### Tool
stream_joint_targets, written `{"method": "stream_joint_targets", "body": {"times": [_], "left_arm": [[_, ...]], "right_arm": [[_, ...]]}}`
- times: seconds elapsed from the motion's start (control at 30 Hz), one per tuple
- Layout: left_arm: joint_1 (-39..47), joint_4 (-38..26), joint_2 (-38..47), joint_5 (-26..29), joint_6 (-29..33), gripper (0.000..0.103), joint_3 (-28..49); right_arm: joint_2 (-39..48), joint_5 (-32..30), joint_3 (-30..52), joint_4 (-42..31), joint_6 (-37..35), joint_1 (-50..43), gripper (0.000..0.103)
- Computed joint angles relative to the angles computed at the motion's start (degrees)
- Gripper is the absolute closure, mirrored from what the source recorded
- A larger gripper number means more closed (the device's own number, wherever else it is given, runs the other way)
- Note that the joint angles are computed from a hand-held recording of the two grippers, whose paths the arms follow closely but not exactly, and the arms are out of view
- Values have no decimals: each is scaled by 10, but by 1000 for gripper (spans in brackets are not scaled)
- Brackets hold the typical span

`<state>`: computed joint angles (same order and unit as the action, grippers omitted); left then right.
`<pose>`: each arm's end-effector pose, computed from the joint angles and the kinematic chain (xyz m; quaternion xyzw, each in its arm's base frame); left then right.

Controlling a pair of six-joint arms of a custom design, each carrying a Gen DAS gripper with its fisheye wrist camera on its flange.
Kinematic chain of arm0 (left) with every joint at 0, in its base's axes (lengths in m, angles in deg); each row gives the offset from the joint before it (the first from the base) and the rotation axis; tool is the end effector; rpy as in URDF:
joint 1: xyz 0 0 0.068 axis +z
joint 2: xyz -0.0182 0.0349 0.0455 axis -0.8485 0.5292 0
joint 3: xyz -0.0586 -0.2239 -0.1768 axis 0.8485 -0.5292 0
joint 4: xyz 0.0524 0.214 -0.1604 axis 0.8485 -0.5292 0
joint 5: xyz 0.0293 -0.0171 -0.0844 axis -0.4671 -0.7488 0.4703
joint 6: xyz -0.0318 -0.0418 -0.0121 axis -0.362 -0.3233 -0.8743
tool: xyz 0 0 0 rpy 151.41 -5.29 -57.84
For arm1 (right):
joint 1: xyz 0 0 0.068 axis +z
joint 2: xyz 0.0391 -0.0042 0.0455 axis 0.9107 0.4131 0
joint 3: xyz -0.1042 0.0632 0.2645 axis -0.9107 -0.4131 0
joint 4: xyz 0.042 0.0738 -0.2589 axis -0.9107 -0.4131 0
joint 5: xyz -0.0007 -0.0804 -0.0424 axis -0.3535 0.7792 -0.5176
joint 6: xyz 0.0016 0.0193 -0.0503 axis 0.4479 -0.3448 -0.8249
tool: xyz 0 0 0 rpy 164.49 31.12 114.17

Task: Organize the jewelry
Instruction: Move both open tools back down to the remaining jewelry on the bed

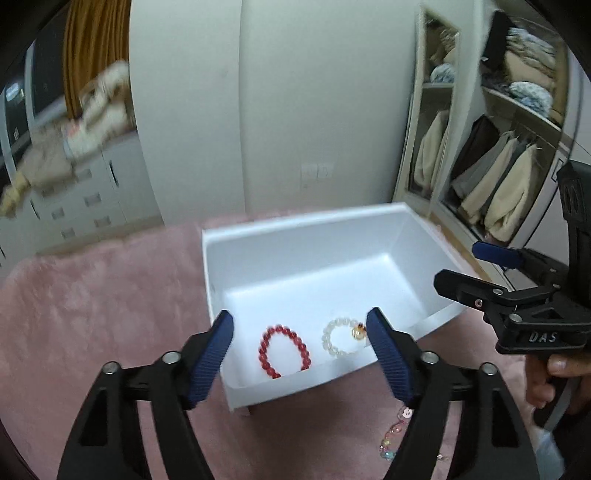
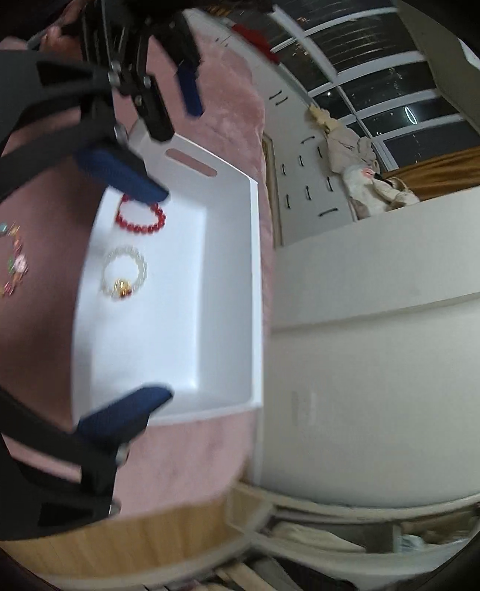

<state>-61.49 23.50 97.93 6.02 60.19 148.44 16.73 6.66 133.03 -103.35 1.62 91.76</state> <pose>0.2108 -0.0115 0.3402 -0.0149 0.9204 -0.0127 0.3904 0.2938 0.1503 0.3874 -0.2227 0.8973 0.1590 0.3464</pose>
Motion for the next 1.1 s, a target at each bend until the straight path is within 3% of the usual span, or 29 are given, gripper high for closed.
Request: {"method": "stream_joint_targets", "body": {"times": [0.23,0.53,0.73,0.87,1.03,1.1], "left_arm": [[-125,-62,-102,-75,-43,18,-19],[-346,-172,-198,-228,-178,16,-34],[-529,-276,-239,-324,-359,16,-66],[-710,-360,-232,-387,-549,16,-93],[-868,-403,-217,-412,-729,16,-139],[-873,-382,-219,-401,-731,16,-156]], "right_arm": [[-112,0,-58,-14,-16,1,5],[-240,18,-145,-34,4,27,5],[-307,14,-218,-43,15,40,5],[-340,20,-257,-46,23,54,5],[-381,2,-311,-49,26,53,5],[-387,1,-328,-48,31,56,6]]}}
